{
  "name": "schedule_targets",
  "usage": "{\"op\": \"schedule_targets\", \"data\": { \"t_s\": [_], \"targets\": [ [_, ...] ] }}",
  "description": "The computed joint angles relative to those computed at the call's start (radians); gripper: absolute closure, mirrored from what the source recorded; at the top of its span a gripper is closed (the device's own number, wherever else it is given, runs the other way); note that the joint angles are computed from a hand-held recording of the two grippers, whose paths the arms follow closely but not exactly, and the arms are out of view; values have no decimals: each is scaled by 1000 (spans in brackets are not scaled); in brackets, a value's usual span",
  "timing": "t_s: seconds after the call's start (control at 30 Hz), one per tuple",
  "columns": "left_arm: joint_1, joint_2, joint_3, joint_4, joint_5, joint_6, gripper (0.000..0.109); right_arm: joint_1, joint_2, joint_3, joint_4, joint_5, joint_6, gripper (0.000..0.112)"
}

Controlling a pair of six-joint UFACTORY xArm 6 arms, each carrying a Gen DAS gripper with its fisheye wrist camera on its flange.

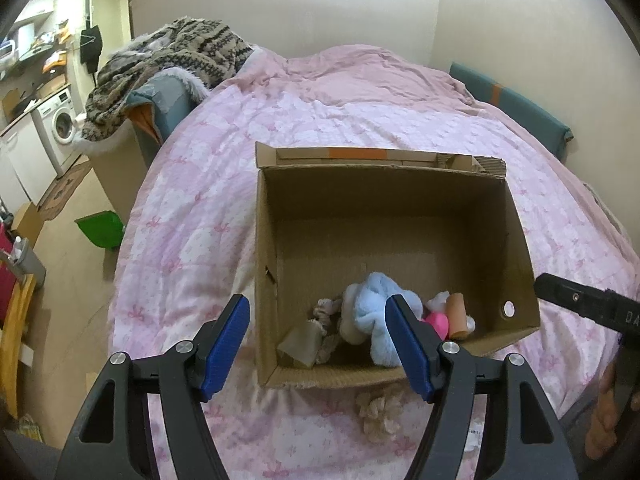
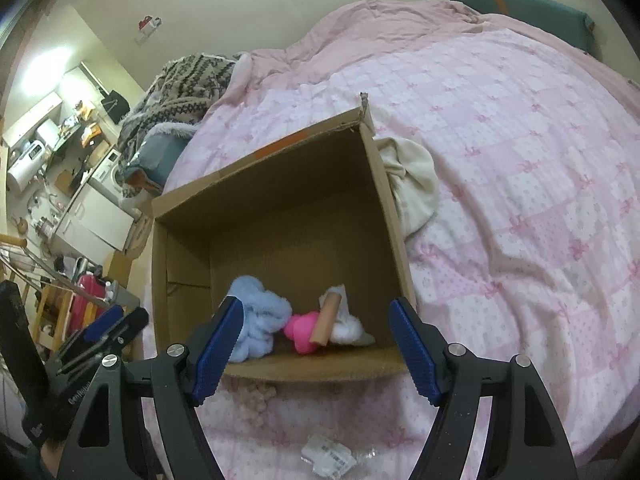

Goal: Organize soft objects
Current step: 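Reach the right tool to the clear barcode bag and close on it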

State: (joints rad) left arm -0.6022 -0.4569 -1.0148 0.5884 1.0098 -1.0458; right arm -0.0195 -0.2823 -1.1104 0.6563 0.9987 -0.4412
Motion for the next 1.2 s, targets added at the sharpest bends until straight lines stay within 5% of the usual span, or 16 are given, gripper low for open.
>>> {"op": "schedule_targets", "data": {
  "t_s": [0.4,0.57,0.77,1.2],
  "targets": [
    [-52,-55,43,-34,74,-39,41,8,-77,77,-140,33,50,33],
    [-66,-63,60,-78,102,-40,41,-6,-57,73,-142,172,33,33],
    [-61,-47,75,-151,130,-30,41,79,-68,122,-275,258,-28,13],
    [-39,-14,83,-237,140,4,41,250,-57,198,-527,255,1,13]
  ]
}}
